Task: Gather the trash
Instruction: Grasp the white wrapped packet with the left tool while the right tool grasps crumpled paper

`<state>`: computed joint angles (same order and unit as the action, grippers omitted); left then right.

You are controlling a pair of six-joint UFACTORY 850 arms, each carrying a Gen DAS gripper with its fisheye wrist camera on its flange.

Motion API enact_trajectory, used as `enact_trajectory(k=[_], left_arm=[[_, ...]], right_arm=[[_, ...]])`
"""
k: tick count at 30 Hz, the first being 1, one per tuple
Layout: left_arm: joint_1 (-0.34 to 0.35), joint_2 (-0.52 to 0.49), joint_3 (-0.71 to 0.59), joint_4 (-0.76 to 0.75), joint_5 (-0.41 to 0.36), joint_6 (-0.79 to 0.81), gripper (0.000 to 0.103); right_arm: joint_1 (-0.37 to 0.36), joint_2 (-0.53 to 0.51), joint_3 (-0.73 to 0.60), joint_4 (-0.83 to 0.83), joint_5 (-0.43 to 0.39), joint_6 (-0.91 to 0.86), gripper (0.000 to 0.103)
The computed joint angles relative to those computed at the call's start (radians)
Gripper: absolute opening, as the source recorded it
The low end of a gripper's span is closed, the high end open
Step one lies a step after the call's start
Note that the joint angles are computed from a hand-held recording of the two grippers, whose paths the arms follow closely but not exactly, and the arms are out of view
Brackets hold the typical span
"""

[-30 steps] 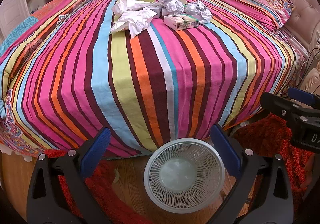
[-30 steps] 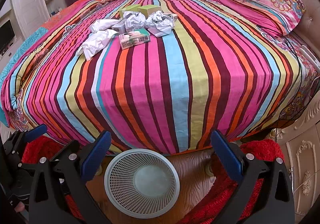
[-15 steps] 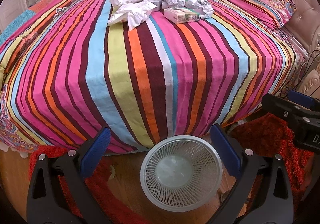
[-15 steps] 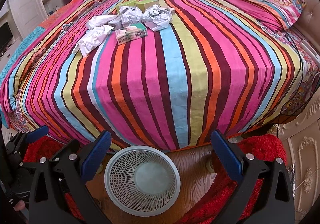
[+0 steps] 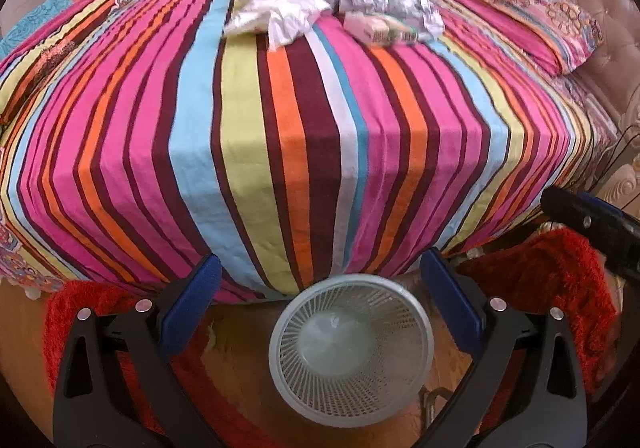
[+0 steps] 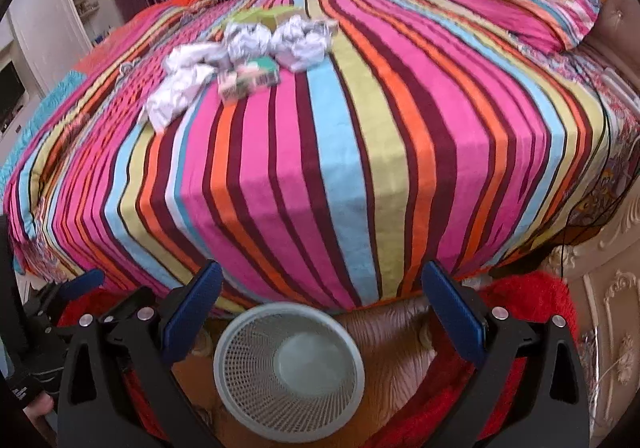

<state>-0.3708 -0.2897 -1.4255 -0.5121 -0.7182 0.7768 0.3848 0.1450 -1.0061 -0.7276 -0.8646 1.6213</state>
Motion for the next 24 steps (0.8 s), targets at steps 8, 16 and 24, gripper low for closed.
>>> enact_trajectory(k=[8, 16, 24], left_arm=[[-0.012, -0.089, -0.162, -0.016, 0.063, 0.013, 0.097], [-0.055, -0.318, -0.519, 0.064, 0.058, -0.124, 0.097], [-0.082, -0.594, -0.947, 0.187, -0.104, -0.285, 0.097]], right_arm=[[-0.116, -0.031, -0.072, -0.039, 0.057, -0.098, 0.096], [-0.248, -0.151, -0.225, 0.017, 0.144, -0.303, 0.096], [-0.333, -0.275, -0.351, 0.087, 0.195, -0.443, 0.096]])
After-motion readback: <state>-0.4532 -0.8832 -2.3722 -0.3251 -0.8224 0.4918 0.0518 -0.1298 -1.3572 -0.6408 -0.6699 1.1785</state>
